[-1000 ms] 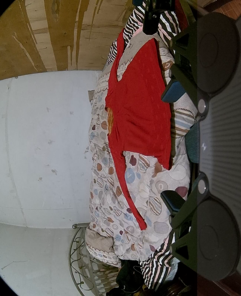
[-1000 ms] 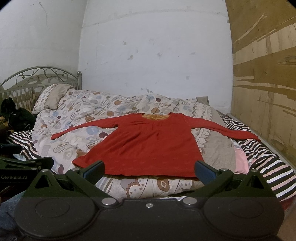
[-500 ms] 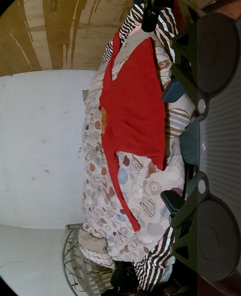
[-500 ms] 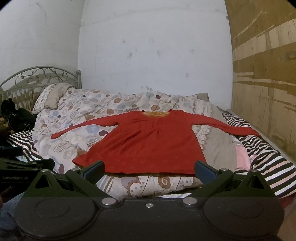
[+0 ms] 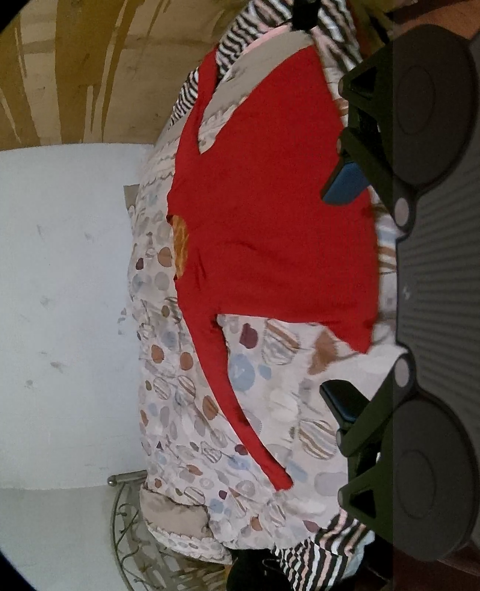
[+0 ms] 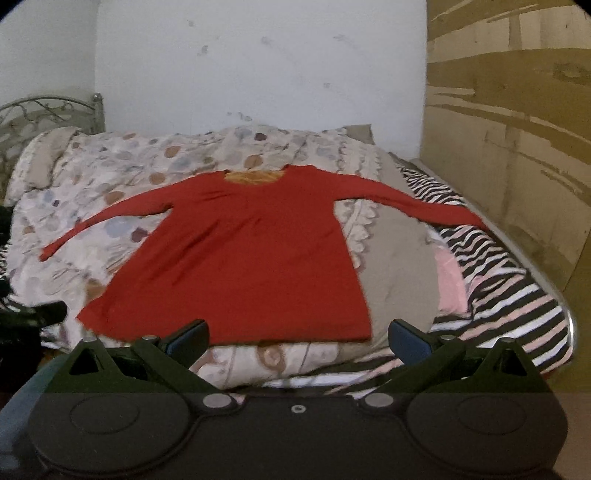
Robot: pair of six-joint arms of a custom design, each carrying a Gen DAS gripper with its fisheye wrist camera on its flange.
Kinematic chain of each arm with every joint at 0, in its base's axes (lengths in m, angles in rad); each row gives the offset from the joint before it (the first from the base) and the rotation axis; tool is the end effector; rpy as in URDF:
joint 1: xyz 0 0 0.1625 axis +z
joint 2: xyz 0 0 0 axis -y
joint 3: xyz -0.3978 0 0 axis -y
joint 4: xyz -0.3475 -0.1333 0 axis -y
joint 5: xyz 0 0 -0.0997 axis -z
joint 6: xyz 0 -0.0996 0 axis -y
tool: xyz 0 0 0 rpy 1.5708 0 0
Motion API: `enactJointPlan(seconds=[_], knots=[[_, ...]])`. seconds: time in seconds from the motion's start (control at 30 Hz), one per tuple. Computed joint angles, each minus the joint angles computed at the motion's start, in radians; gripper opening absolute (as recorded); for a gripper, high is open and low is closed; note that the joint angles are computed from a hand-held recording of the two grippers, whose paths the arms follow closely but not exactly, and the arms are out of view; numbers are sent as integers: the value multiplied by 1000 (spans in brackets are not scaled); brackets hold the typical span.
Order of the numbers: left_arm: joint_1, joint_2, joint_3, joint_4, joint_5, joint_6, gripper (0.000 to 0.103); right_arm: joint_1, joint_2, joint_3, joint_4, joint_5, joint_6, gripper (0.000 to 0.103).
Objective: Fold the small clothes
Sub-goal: 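Reach the right tool to the sleeve cuff nearest it and grasp it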
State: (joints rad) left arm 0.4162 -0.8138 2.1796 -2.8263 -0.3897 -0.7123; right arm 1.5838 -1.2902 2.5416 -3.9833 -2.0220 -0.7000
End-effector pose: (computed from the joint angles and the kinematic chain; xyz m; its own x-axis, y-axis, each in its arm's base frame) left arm -0.3102 -0.3836 0.0629 -0.6399 0.0315 -0.7678 0.6485 0.5581 -0.5176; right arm 0.0943 -0.3400 0.2706 -0.6889 0.0403 0.7238 -0.5870 0.5547 -0.5897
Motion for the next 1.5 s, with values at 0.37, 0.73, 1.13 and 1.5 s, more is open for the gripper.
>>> enactJointPlan(seconds=[0.37, 0.73, 1.13, 1.5], knots=[[215, 132, -337, -141, -45, 399, 103, -2, 112, -336, 196, -86, 5, 103], [393, 314, -707, -153, -149, 651, 103, -90, 288, -655, 286, -13, 41, 103], [503, 465, -977, -61, -217, 710, 103, -261, 389, -942, 401, 283, 255, 103], [529, 515, -970, -144, -258, 717, 102, -314, 532, -1275, 535, 214, 197, 103]])
